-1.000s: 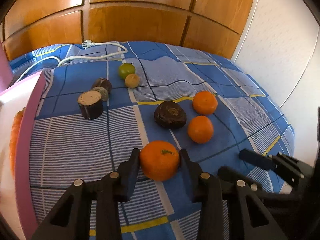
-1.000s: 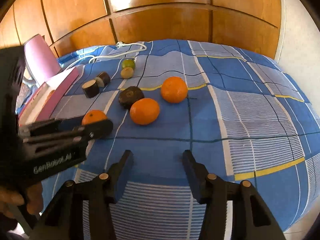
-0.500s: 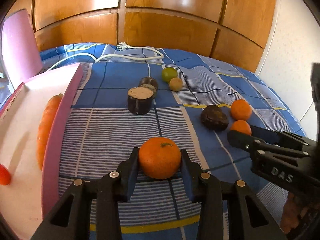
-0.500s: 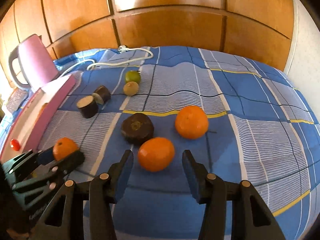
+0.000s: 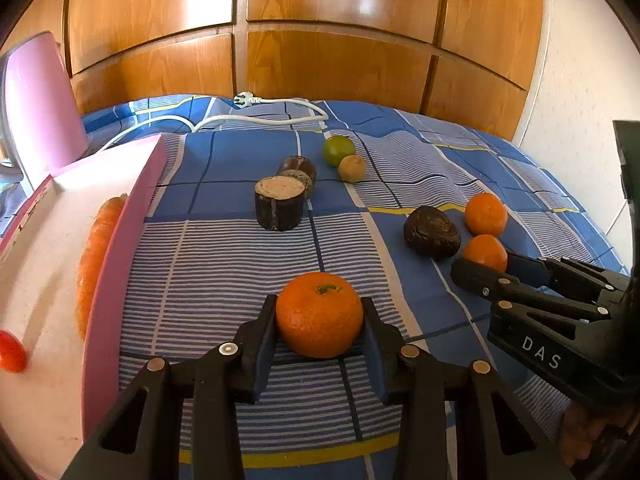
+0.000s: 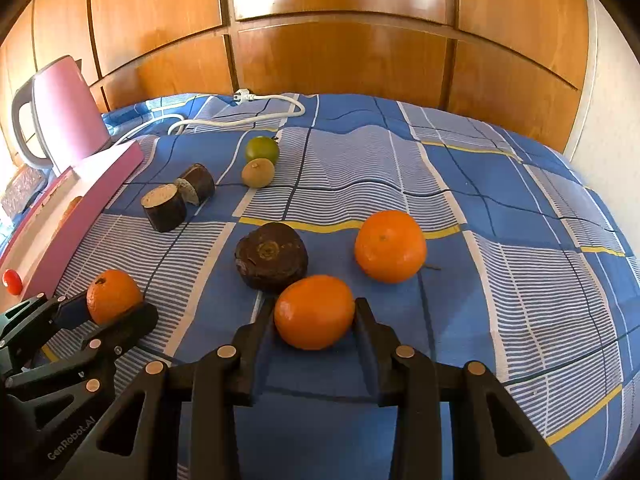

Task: Organize fruits
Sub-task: 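Carry both oranges over the pink tray and open both tools to release them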

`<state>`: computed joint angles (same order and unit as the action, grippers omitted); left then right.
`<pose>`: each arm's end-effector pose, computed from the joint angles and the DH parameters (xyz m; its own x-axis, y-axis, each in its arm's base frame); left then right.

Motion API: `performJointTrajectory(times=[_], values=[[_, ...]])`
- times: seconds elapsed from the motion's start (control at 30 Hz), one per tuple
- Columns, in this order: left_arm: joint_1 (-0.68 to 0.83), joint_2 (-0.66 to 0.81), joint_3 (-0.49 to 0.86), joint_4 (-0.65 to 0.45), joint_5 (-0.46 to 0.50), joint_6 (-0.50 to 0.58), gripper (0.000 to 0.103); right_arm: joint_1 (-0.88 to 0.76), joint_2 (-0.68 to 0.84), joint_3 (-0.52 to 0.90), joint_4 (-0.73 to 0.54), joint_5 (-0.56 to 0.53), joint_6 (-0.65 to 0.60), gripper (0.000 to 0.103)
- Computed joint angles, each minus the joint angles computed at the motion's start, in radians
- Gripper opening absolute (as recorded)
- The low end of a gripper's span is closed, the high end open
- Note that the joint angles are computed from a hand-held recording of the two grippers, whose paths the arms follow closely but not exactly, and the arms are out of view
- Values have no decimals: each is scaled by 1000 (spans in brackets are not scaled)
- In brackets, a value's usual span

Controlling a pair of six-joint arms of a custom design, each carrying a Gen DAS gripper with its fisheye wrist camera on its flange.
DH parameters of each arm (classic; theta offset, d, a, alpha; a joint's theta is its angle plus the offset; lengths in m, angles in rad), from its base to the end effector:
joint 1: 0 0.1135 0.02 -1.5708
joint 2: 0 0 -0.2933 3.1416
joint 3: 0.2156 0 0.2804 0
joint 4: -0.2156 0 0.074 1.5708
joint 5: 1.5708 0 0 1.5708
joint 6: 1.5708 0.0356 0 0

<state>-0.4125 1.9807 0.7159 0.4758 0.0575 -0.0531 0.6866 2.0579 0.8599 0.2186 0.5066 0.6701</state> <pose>0.3233 -0.1437 0.0617 -0.6724 0.2364 -0.7014 0.4022 0.9122 -0.0781 0.2983 0.2222 0.0522 -0.7175 0.1141 -0.6871 0.1283 0.9913 0.0306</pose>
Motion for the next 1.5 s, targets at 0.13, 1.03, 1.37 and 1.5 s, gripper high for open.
performJointTrajectory(times=[0.13, 1.03, 1.37, 1.5], values=[[8, -26, -14, -27, 7, -9, 38, 23, -13, -6, -22, 8, 6, 37], [93, -270, -171, -95, 47, -22, 38, 155, -59, 10, -39, -53, 21, 36], [189, -358, -195, -121, 94, -19, 38, 177, -68, 65, -68, -55, -31, 36], [270, -388, -189, -143, 121, -29, 38, 184, -67, 105, -79, -71, -73, 36]])
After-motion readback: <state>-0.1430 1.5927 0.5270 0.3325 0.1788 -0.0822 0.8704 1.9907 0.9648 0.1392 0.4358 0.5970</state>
